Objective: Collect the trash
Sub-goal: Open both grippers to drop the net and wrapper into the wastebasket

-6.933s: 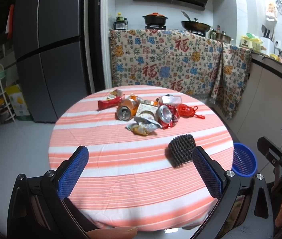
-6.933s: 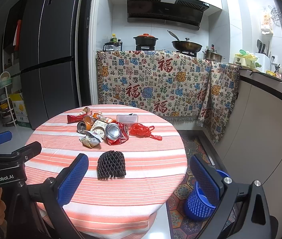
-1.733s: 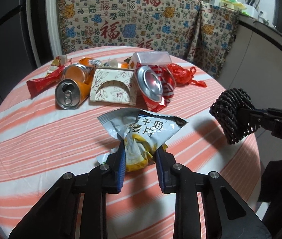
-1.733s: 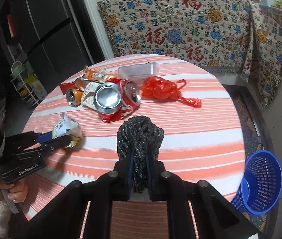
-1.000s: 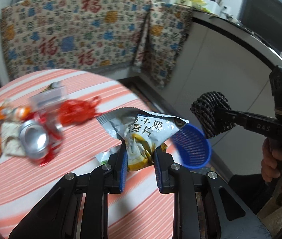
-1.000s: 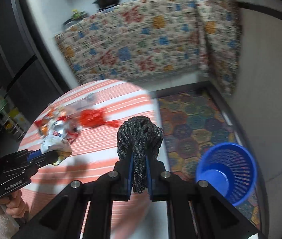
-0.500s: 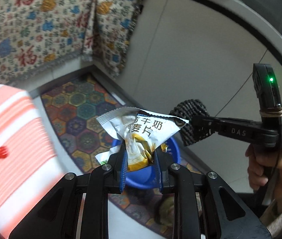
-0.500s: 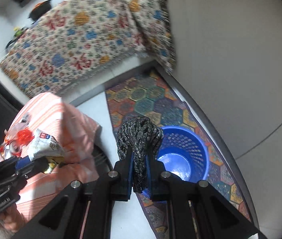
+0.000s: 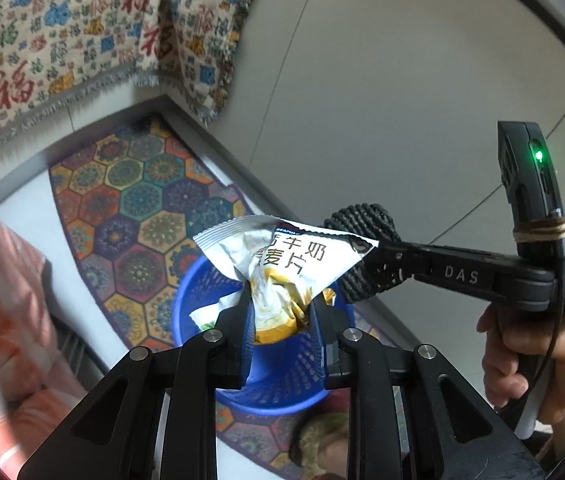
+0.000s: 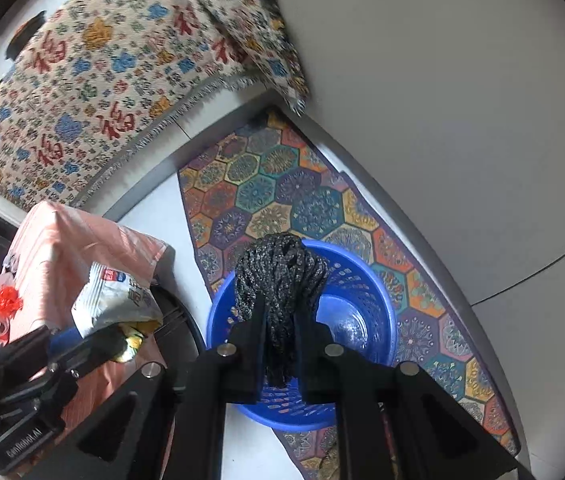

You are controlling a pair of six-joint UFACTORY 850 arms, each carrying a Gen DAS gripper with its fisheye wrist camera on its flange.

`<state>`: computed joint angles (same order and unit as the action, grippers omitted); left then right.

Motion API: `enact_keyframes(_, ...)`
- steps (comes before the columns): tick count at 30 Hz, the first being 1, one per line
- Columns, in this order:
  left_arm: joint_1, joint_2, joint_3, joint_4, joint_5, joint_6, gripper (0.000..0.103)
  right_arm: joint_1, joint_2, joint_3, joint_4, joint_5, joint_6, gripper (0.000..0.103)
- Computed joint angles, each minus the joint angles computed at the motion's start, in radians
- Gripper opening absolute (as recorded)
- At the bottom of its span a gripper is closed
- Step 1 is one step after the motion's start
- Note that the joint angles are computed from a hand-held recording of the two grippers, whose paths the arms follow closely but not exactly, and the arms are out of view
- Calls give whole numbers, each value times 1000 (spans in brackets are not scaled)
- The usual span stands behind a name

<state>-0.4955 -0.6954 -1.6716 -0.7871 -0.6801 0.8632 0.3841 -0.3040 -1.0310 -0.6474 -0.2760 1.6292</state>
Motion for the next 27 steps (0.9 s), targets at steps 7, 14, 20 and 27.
enact_keyframes(7, -27, -82, -64, 50, 2, -67, 25, -51, -40, 26, 176, 82, -160, 14)
enact_keyframes(14, -50, -124, -102, 88, 30, -96, 34, -74, -46, 32, 222, 117, -189, 37)
enact_keyframes(20, -49, -119, -94, 41, 53, -74, 70, -82, -46, 39, 373, 145, -335, 39)
enact_keyframes(27, -35, -81, -66, 13, 68, -60, 74, -75, -49, 36, 418, 142, -370, 57)
